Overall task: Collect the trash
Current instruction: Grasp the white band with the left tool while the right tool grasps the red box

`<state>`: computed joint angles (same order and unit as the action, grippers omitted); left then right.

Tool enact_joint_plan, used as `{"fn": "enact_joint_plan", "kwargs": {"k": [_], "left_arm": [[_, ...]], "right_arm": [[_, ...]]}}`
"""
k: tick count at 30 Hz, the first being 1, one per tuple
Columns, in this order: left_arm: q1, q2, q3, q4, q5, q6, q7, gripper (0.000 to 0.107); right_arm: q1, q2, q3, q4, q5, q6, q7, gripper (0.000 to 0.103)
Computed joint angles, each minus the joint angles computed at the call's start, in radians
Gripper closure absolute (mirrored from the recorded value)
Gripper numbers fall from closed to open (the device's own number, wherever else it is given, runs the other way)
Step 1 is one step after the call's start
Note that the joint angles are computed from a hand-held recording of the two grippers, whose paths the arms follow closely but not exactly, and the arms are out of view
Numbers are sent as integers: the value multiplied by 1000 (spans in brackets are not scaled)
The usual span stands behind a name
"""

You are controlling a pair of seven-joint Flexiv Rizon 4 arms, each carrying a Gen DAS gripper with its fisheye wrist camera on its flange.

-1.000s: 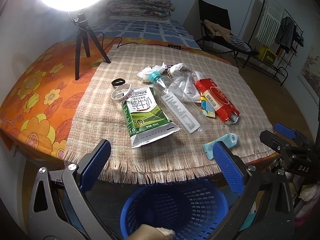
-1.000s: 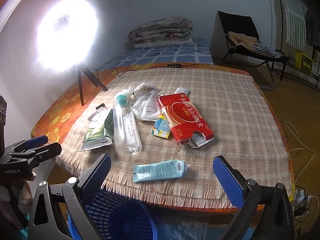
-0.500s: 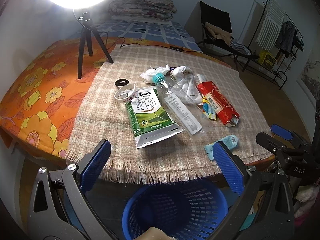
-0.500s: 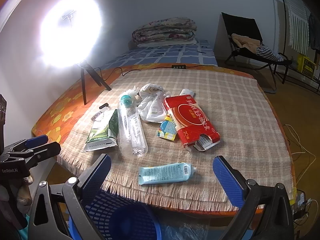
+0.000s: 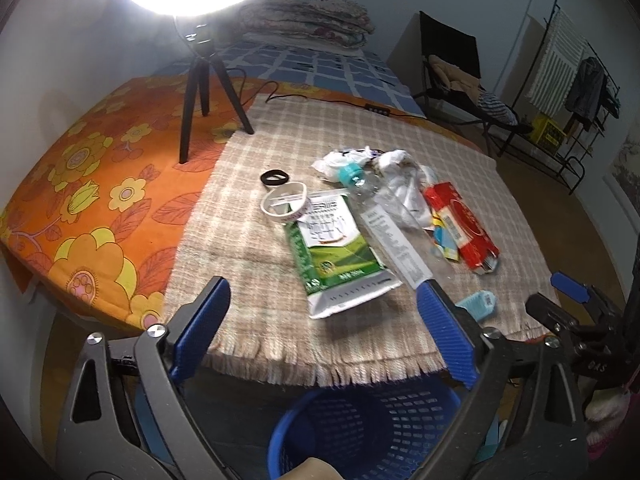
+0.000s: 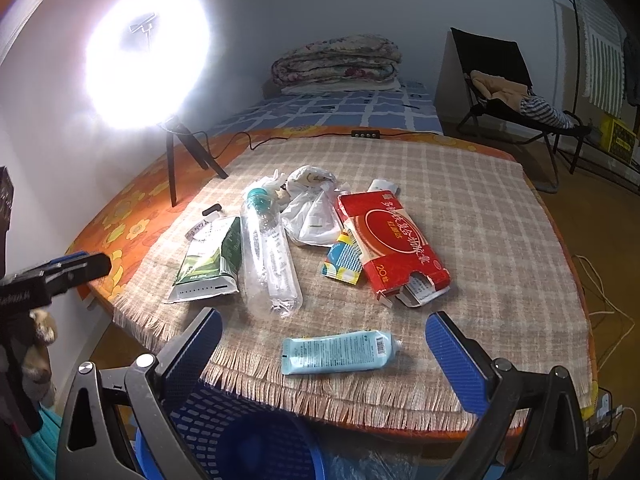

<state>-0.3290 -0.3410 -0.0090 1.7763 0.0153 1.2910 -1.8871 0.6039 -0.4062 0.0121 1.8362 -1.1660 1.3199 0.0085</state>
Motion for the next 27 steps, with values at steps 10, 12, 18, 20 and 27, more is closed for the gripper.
{"fn": "enact_joint_plan", "kwargs": {"k": [10,12,18,20,27], "left_arm": [[58,-112,-34,-139,-104,-122,92,31],[61,-137,-30,-172,-111,-137,94,36],[70,-202,-18,-260,-127,-199,85,44],[83,-219,-29,-275,-148,-209,86,45],[96,-266,-49,-325,-196,-265,92,45]], "right_arm": [[-50,-119,108,-128,329,16,-358,3],[-69,-151,146,-172,413,-1,-451,6],[-71,-219,168,-281,559,-64,-607,11],[-55,-220,134,-289,581,-70,-608,11],[-47,-230,100,-329,712,-111,-681,16]]}}
